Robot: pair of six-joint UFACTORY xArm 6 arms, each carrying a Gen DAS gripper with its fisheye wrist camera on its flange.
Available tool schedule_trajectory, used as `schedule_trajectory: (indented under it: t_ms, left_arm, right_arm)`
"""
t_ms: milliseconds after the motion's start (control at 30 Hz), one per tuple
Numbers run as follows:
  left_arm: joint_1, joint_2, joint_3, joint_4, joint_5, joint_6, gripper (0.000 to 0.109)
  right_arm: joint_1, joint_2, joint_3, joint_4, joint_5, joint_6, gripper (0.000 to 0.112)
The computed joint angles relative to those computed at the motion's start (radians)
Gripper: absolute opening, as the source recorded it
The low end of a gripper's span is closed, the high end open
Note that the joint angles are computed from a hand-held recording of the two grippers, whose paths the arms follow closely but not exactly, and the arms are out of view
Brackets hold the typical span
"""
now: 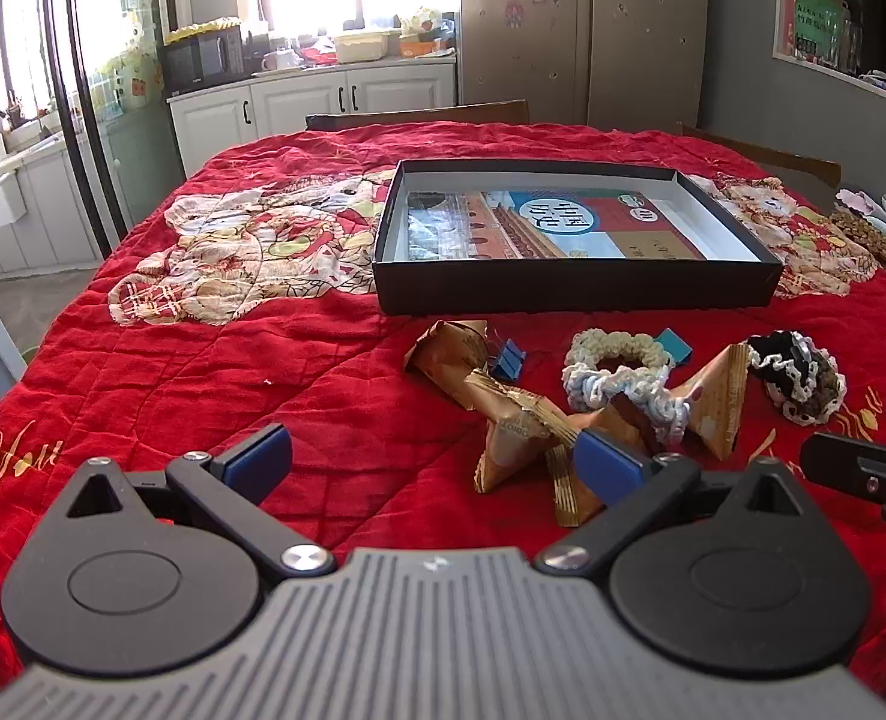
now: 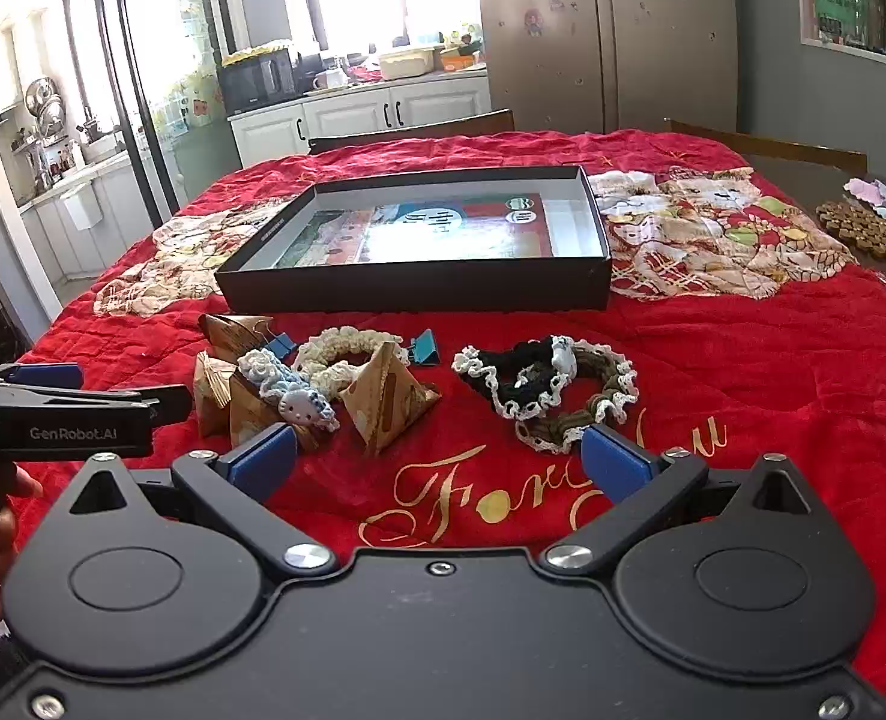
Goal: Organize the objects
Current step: 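Move the right tool toward the black-and-white bracelet while the left tool approaches a gold packet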
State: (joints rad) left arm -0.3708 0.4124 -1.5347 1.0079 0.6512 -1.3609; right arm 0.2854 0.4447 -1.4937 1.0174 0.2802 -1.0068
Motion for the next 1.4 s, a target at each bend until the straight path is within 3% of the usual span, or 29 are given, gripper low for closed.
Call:
schedule_trajectory:
  t_ms: [867, 1000, 1133, 1333, 1400]
  left_arm:
    - [0.024, 0.004, 0.014, -0.063, -0.051, 0.101, 0.103]
    - [0.041, 0.009, 0.021, -0.07, -0.112, 0.189, 0.103]
    - [0.065, 0.022, 0.033, -0.092, -0.2, 0.248, 0.103]
    - [0.102, 0.033, 0.048, -0.097, -0.304, 0.234, 0.103]
    - [0.111, 0.036, 0.052, -0.099, -0.328, 0.235, 0.101]
  right_arm:
    - [-0.008, 0.005, -0.01, -0.001, 0.023, -0.019, 0.097]
    - [-0.013, 0.008, -0.022, 0.116, 0.035, -0.178, 0.088]
    - [-0.005, 0.012, -0.034, 0.316, -0.008, -0.478, 0.073]
    - [0.001, 0.059, -0.082, 0.352, -0.037, -0.629, 0.048]
    - [0.003, 0.073, -0.097, 0.426, -0.047, -0.745, 0.045]
